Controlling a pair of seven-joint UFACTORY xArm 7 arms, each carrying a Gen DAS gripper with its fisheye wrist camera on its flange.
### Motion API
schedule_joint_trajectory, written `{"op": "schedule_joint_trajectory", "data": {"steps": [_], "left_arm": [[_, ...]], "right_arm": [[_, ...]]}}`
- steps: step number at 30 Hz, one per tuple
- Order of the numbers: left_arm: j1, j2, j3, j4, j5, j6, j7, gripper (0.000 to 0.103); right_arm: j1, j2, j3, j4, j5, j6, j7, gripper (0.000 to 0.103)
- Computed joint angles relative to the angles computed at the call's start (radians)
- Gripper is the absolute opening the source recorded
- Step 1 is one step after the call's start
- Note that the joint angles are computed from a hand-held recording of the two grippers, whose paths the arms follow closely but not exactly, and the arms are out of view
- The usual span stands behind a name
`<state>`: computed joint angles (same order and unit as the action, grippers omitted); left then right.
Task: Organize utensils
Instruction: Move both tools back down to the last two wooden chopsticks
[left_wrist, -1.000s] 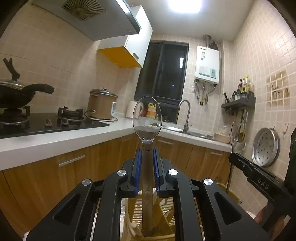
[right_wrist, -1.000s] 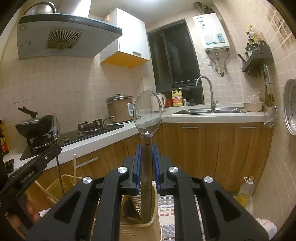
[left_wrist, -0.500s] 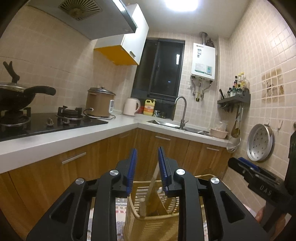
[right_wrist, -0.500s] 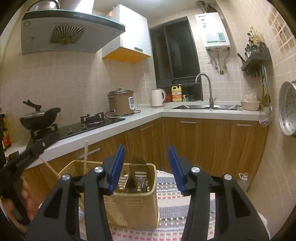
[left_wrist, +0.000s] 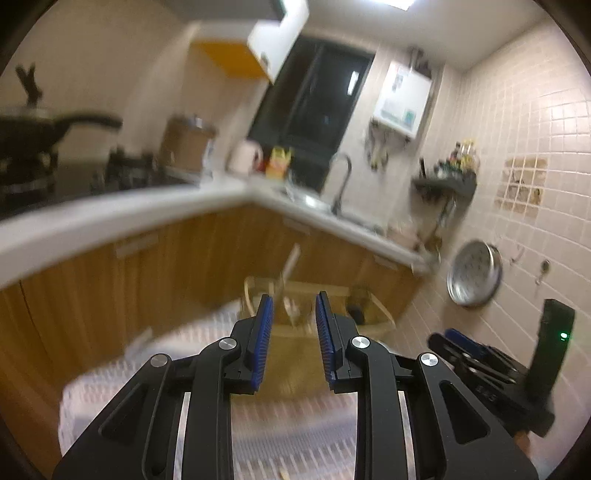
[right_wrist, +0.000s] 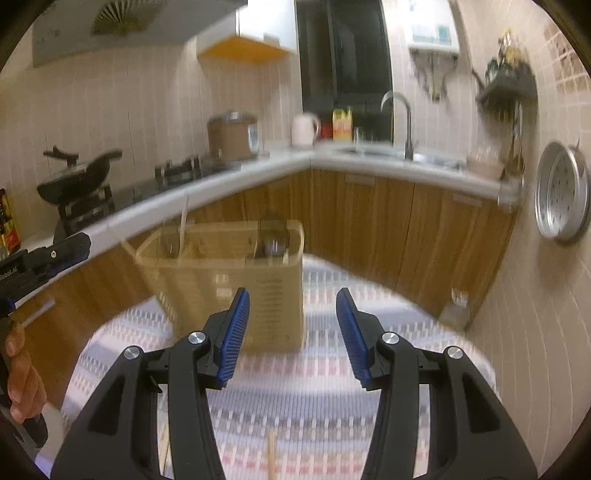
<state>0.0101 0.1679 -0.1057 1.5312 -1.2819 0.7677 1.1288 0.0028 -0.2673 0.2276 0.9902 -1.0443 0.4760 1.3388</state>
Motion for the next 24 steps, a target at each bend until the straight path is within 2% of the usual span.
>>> {"op": "schedule_joint_trajectory", "data": {"steps": [2,5,9,13,17,24], "left_arm": [[0.008,0.006,0.015,0.006,0.09,0.074,-0.083,0.023],[0.011,0.021,0.022,0.016,0.207,0.135,-0.178,0.023],[0.021,0.084,0.029,0.079,0.417,0.309,-0.324,0.023],[0.017,0.156,0.019,0.153,0.591,0.45,-0.418,0.023],[0.022,0.234,0.003,0.225,0.67,0.582,-0.504,0.023],[0.002,0.25,-0.012,0.202,0.732,0.549,-0.56,0.023]], "right_arm": [[0.032,-0.008,-0.019,-0.018,0.105,0.014,-0.085,0.045],[0.084,0.0,-0.05,-0.025,0.323,0.062,-0.262,0.045],[0.143,0.024,-0.097,-0.026,0.613,0.109,-0.497,0.045],[0.172,0.05,-0.125,-0.027,0.832,0.149,-0.651,0.037],[0.169,0.068,-0.121,-0.024,0.913,0.182,-0.706,0.037],[0.167,0.098,-0.125,-0.024,0.992,0.201,-0.76,0.037]]}}
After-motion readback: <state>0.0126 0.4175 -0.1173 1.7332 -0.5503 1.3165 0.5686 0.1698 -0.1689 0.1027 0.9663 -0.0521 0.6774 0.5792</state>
